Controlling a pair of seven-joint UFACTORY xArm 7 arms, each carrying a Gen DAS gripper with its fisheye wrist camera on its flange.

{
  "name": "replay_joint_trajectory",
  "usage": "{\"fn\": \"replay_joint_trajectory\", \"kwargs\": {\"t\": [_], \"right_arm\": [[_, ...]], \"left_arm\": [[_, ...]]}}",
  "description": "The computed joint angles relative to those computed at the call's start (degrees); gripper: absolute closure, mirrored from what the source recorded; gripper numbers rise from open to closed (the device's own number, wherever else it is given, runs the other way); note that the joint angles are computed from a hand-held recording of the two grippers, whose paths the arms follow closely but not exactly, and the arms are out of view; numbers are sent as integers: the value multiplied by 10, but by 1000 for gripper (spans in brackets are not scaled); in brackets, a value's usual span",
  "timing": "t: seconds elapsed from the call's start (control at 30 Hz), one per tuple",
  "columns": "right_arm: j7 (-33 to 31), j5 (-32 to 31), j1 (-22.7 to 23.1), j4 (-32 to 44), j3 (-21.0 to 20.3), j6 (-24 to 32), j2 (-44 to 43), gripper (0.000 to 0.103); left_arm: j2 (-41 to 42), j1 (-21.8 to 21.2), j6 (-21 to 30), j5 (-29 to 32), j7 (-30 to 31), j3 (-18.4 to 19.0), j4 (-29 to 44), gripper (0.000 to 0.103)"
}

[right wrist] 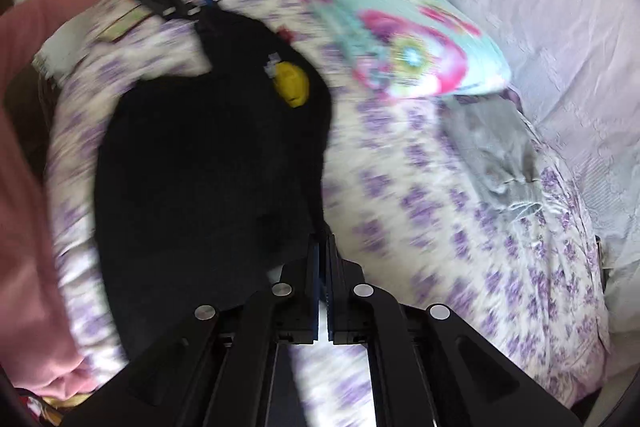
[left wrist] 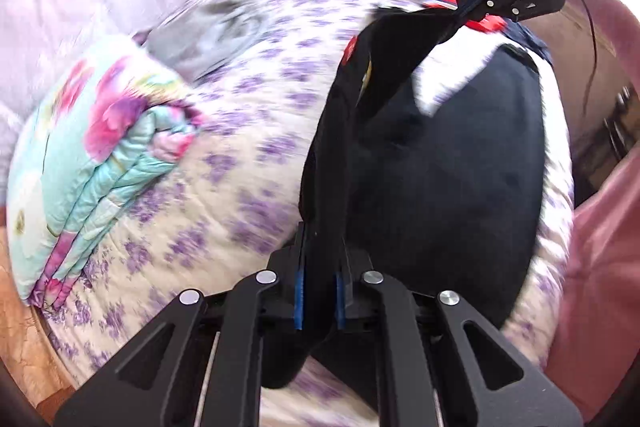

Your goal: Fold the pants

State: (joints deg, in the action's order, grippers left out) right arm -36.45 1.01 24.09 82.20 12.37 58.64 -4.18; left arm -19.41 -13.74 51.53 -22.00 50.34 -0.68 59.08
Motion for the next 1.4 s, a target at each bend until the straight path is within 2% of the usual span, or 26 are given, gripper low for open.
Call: {"fn": "replay_joint_trajectory", "kwargs": {"t": [0.13, 0.27, 0.4, 0.57, 0.63, 0.67, 0.7, 0.77, 0.8, 0.87, 0.93, 1.0, 1.07, 1.1, 1.17, 1.2, 1.27, 1.3, 1.37, 1.4], "right_arm": [[24, 9, 29, -168, 25, -35, -116, 100], [56, 22, 58, -309, 45, -83, -186, 100], [85, 27, 70, -364, 43, -119, -200, 100], [93, 40, 78, -366, 25, -121, -230, 100], [117, 33, 73, -376, 37, -128, -223, 95], [130, 33, 72, -389, 39, -132, -226, 83], [140, 34, 73, -401, 39, -135, -230, 70], [146, 34, 77, -416, 32, -148, -251, 67], [154, 41, 76, -414, 25, -142, -262, 57], [200, 52, 50, -402, 9, -157, -288, 43], [271, 39, -2, -381, 8, -188, -293, 37], [383, -1, -83, -350, 25, -220, -280, 25], [493, -22, -145, -301, 28, -227, -234, 24], [543, -25, -163, -274, 27, -214, -204, 24], [630, -18, -186, -220, 12, -175, -135, 24], [671, -33, -196, -194, 11, -155, -100, 24], [728, -58, -199, -143, 8, -123, -22, 25], [737, -74, -194, -114, 4, -107, 16, 30], [776, -133, -175, -76, -1, -76, 67, 40], [784, -145, -168, -54, -9, -71, 94, 41]], "left_arm": [[-129, -14, -8, 27, 6, -16, -130, 93], [-182, -26, -16, 42, -19, -16, -217, 93], [-202, -32, -33, 54, -43, -13, -270, 93], [-229, -39, -54, 68, -68, -11, -289, 90], [-244, -41, -61, 77, -84, -19, -309, 65], [-248, -42, -67, 83, -95, -25, -319, 42], [-260, -41, -77, 89, -113, -36, -332, 34], [-290, -47, -83, 101, -144, -49, -343, 30], [-309, -50, -79, 107, -163, -57, -340, 21], [-342, -62, -92, 115, -189, -66, -337, 10], [-361, -76, -145, 117, -226, -88, -332, 6], [-346, -95, -203, 109, -269, -109, -317, 5], [-295, -126, -272, 85, -312, -122, -298, 5], [-265, -146, -294, 73, -324, -116, -288, 4], [-184, -200, -321, 33, -349, -92, -257, 4], [-131, -203, -320, 29, -377, -97, -232, 5], [-48, -187, -321, 42, -435, -119, -197, 5], [-11, -185, -325, 42, -459, -124, -185, 5], [26, -223, -319, -5, -436, -89, -176, 5], [29, -235, -317, -30, -416, -77, -179, 5]]}}
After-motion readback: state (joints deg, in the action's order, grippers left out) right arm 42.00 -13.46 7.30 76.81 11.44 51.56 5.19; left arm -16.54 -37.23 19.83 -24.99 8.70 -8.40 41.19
